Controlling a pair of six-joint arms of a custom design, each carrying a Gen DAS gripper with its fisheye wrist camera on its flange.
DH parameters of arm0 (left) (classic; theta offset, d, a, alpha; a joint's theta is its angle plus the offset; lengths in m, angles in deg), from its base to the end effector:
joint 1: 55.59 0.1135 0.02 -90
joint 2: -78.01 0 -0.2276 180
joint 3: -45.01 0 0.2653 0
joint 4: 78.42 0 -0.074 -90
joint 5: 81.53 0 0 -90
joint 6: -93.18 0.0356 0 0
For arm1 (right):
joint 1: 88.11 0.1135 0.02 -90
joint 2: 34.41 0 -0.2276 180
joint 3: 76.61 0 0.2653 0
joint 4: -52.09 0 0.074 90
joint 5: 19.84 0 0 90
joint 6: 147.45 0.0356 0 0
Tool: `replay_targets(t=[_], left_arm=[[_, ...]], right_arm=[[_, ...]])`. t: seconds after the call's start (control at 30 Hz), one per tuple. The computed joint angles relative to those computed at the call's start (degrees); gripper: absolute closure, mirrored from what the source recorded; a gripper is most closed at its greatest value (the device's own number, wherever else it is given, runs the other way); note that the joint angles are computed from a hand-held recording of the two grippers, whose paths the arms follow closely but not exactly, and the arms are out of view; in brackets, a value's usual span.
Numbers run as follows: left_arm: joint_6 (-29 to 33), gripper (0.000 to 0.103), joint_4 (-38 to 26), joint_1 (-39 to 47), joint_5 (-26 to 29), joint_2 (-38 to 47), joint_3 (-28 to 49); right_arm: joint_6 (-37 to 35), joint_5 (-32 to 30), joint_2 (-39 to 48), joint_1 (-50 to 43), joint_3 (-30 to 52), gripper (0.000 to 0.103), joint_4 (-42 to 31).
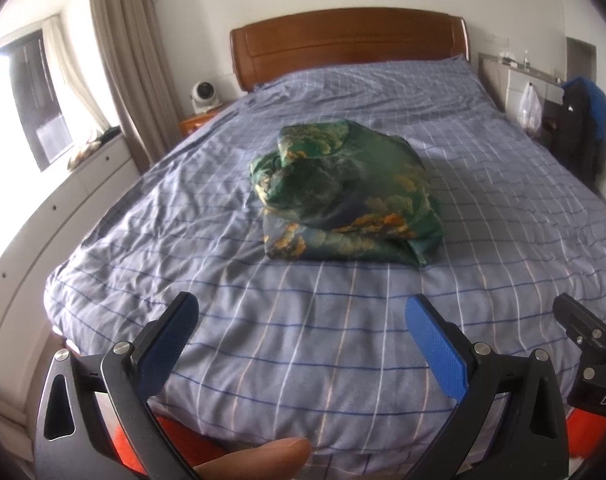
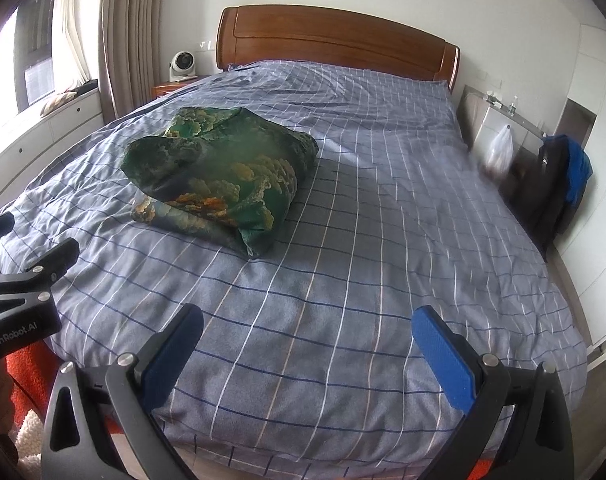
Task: Fold large clothes
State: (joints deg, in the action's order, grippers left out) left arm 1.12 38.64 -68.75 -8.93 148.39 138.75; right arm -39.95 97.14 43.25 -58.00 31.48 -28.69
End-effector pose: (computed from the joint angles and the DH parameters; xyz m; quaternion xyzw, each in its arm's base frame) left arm 0.2657 -0.0512 0.3643 0.0224 0.8964 0.0799 0.4355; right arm 0.2396 0.1203 0.3888 -0.0218 0.9179 -0.0677 0.3903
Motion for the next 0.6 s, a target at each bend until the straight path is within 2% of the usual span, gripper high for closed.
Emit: replay_targets(t=[0.13, 0.27, 0.6], left_arm=[[1.0, 0.000, 2.1, -0.9, -1.4, -1.8, -2.1], [0.8, 0.000, 1.4, -1.4, -2.6, -1.6, -1.6], [0.1, 0.000, -0.2, -0.3, -0.6, -2.0, -1.8]], right_arm=[[0.3, -0.3, -0.3, 0.2, -0.1, 0.000, -0.2], [0.5, -0.3, -0.9, 0.3, -0.2, 0.000, -0.4], [1.7, -1.5, -1.8, 0.9, -0.7, 0.000, -0.6]])
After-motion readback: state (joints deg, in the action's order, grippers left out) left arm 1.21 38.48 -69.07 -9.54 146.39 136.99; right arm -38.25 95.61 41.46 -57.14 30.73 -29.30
